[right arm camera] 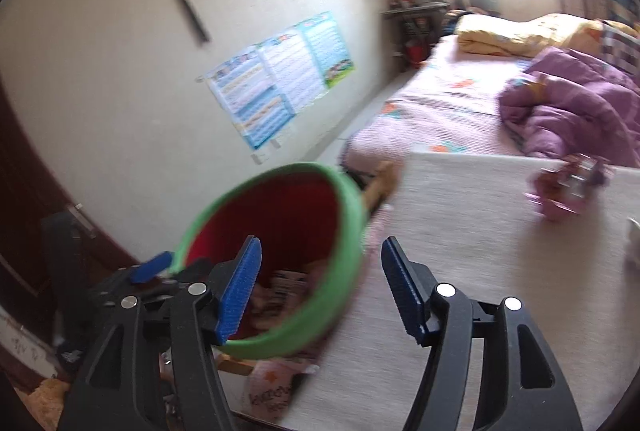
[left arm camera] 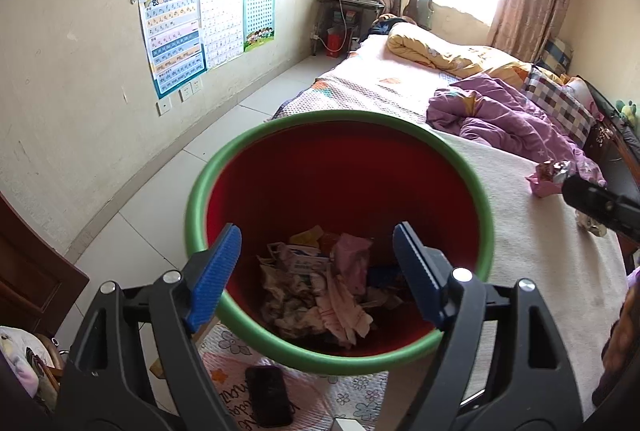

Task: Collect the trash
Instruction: 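Move both open tools back over the bed, then grasp the crumpled white-black carton with the right tool while the left tool grasps a pink snack bag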

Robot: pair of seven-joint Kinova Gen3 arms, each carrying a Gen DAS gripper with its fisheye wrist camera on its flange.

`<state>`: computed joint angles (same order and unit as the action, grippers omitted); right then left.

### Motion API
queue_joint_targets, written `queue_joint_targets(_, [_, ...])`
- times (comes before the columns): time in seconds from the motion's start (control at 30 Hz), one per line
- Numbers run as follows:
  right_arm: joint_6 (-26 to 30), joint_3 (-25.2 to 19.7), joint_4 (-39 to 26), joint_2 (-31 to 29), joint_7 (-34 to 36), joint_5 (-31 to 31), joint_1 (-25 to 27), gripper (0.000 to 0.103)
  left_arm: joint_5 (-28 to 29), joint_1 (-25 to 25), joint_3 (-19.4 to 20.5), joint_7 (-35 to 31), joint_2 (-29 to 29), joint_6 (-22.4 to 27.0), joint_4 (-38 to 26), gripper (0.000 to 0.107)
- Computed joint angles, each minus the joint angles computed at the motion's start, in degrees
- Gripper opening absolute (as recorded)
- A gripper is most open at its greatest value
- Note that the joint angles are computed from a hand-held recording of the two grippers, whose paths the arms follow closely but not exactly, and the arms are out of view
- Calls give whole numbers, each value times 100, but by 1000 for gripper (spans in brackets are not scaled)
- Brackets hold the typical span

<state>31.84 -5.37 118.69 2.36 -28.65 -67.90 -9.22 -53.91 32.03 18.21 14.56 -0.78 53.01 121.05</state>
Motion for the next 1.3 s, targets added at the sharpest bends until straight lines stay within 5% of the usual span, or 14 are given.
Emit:
queue_joint_targets(0.23, [-1182, 657, -4, 206, -1207, 1187, 780, 67, -266, 431, 83, 30, 462, 379, -560, 79])
queue_joint_targets(0.4, [-281, 665, -785, 1088, -1582, 1572, 1710, 71, -224, 931, -463, -506, 925, -105, -1150, 82])
queue_joint_targets(0.57, [517, 407, -1306, 1694, -1289, 1428, 2354, 70, 283, 832, -742, -1602, 1513, -990, -1975, 84])
queue_joint_targets(0.6, [660, 267, -1360, 1746, -1176, 1384, 2563, 62, 343, 691, -631, -1835, 1685, -1053, -2213, 84])
queue_joint_targets(0.63, [893, 194, -1477, 1848, -1132, 1433, 2701, 42, 445, 632, -613, -2068, 1821, -1098, -2422, 84])
queue_joint_targets(0.7, [1210, 150, -1641, 1919, -1179, 1574, 2795, 25, 567, 319, -277, -2534, 2160, -1035, -2953, 85])
queue_joint_targets(0.83, [1594, -25, -1687, 2085, -758, 1377, 3132, 17, 503, -449, 722, -3466, 2971, -791, -4015, 87])
queue_joint_targets(1.0, [2056, 17, -1674, 2051, -352, 1127, 3346, 17, 1084, -358, 679, -4631, 3893, -408, -5342, 87])
queue_joint_targets(1.07, [2267, 76, -1664, 1990, -197, 1035, 3425, 17, 1477, -259, 564, -5097, 4228, -36, -5873, 79])
queue_joint_targets(1.13, [2465, 154, -1629, 1917, -54, 948, 3500, 17, 1943, -18, 153, -5450, 4418, 215, -6202, 56])
queue_joint_targets(1.2, [2613, 244, -1590, 1854, 53, 880, 3534, 17, 2291, 178, -261, -5567, 4347, 93, -6122, 52])
queue_joint_targets(1.23, [2711, 284, -1546, 1802, 130, 827, 3576, 17, 2391, 265, -415, -5637, 4297, 35, -6096, 34])
queue_joint_targets(1.3, [2829, 365, -1458, 1728, 241, 735, 3591, 17, 2667, 336, -594, -5777, 4147, -71, -5961, 30])
